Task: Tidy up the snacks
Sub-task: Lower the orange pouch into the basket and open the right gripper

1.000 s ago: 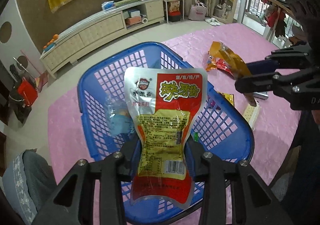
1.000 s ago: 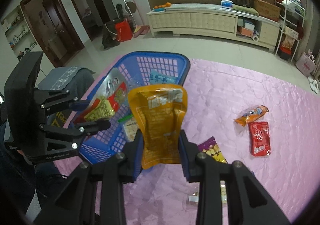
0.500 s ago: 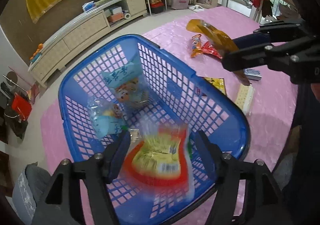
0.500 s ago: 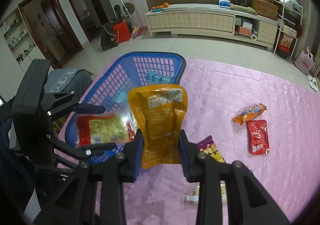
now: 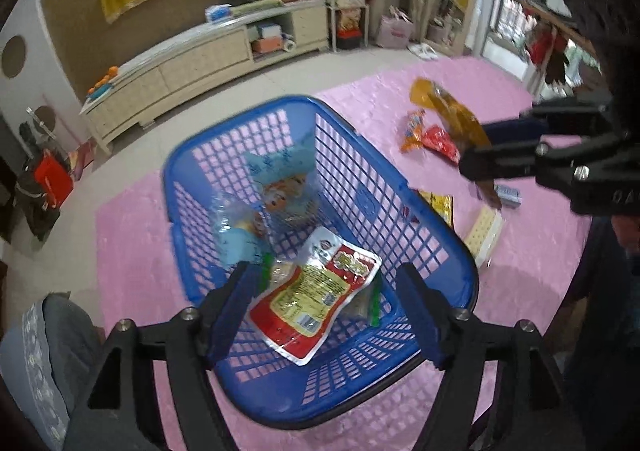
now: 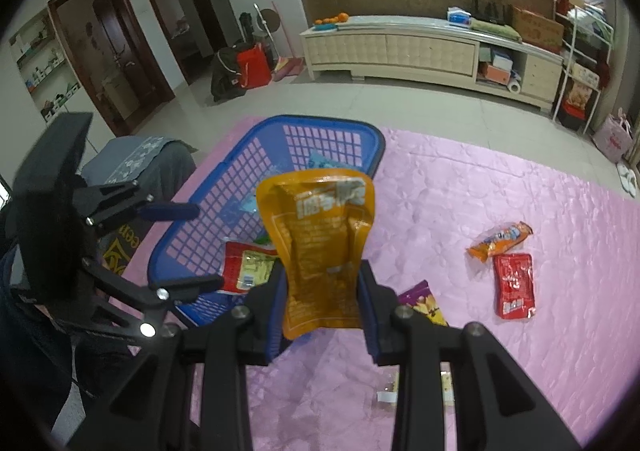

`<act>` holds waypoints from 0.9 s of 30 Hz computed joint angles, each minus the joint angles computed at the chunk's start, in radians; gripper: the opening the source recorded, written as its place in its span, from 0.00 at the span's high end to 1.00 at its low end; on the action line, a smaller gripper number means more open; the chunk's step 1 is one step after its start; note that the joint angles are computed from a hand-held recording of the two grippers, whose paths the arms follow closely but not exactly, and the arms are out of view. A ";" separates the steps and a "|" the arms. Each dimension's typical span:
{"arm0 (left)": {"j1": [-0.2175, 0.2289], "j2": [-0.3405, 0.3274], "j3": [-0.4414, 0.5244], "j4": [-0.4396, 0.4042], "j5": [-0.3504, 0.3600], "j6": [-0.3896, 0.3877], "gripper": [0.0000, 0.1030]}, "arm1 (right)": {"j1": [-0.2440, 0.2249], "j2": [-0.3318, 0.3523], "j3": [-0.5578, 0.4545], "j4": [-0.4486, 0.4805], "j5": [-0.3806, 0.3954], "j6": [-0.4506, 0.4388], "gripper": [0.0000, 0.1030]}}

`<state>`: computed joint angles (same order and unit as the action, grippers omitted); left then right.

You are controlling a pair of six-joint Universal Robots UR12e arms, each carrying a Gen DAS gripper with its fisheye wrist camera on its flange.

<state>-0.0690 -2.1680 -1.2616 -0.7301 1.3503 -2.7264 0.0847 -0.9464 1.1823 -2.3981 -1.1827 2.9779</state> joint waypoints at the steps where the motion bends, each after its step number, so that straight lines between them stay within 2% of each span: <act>1: 0.003 0.005 -0.006 0.012 -0.003 -0.014 0.28 | 0.002 0.001 -0.004 0.001 0.002 -0.006 0.64; 13: 0.049 0.046 -0.060 0.130 -0.002 -0.190 0.28 | 0.034 0.048 -0.101 0.061 0.003 -0.090 0.64; 27: 0.063 0.017 -0.044 0.142 0.024 -0.264 0.28 | 0.067 0.146 -0.252 0.191 -0.039 -0.149 0.63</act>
